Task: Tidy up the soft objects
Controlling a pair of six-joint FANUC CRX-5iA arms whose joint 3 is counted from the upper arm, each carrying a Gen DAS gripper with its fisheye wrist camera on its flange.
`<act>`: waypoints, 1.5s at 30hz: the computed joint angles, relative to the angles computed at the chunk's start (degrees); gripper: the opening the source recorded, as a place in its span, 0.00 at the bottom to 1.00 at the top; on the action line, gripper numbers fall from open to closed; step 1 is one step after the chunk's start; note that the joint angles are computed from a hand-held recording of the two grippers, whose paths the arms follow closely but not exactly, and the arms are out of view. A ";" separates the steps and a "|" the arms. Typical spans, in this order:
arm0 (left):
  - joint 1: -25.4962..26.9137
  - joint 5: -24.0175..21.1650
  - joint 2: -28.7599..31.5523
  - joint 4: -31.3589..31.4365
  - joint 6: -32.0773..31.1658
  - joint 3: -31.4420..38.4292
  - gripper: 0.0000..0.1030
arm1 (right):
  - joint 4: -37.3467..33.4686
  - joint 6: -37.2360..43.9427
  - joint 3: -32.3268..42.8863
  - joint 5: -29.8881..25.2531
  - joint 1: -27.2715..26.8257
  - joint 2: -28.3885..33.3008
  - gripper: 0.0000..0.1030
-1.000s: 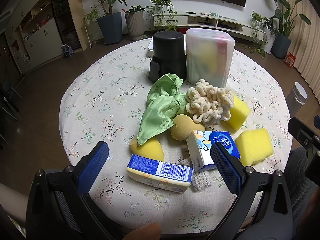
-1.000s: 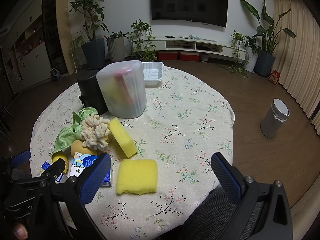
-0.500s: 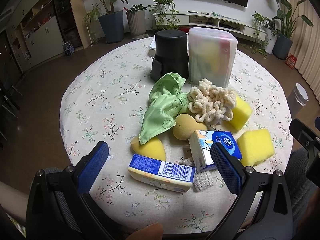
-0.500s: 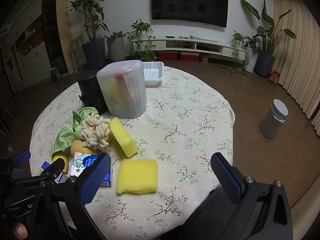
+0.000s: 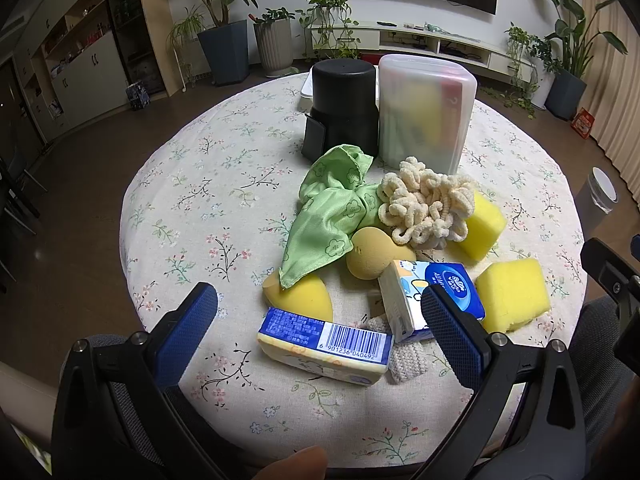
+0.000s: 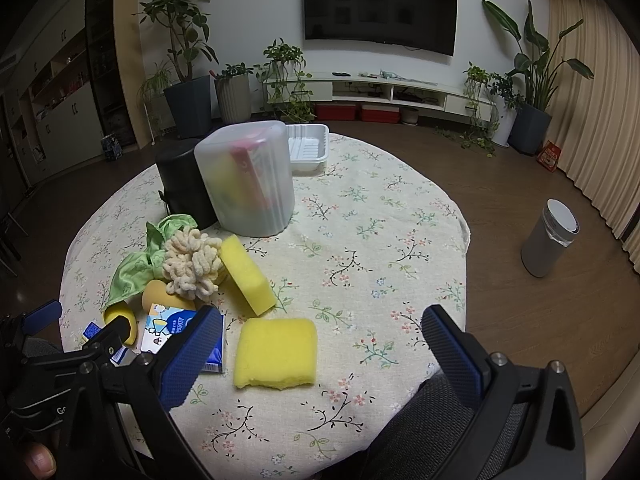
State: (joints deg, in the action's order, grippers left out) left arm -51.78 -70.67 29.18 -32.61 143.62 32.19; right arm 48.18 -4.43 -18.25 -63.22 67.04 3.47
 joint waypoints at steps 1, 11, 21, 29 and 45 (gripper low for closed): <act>-0.03 -0.05 0.02 -0.05 0.05 0.05 1.00 | 0.00 0.00 0.00 0.00 0.00 0.00 0.99; 0.01 0.02 -0.01 0.01 -0.01 -0.01 1.00 | 0.04 -0.01 -0.08 0.02 -0.04 -0.03 0.99; 0.03 0.03 -0.03 0.03 0.02 -0.03 1.00 | 0.00 0.08 -0.05 -0.02 -0.03 -0.05 0.99; 0.04 0.04 -0.02 0.04 -0.03 0.00 1.00 | 0.03 0.02 -0.05 0.00 -0.05 -0.03 0.99; 0.57 0.47 -1.07 0.88 0.53 -2.48 1.00 | -0.12 -0.30 -0.83 -0.06 0.18 -0.41 0.99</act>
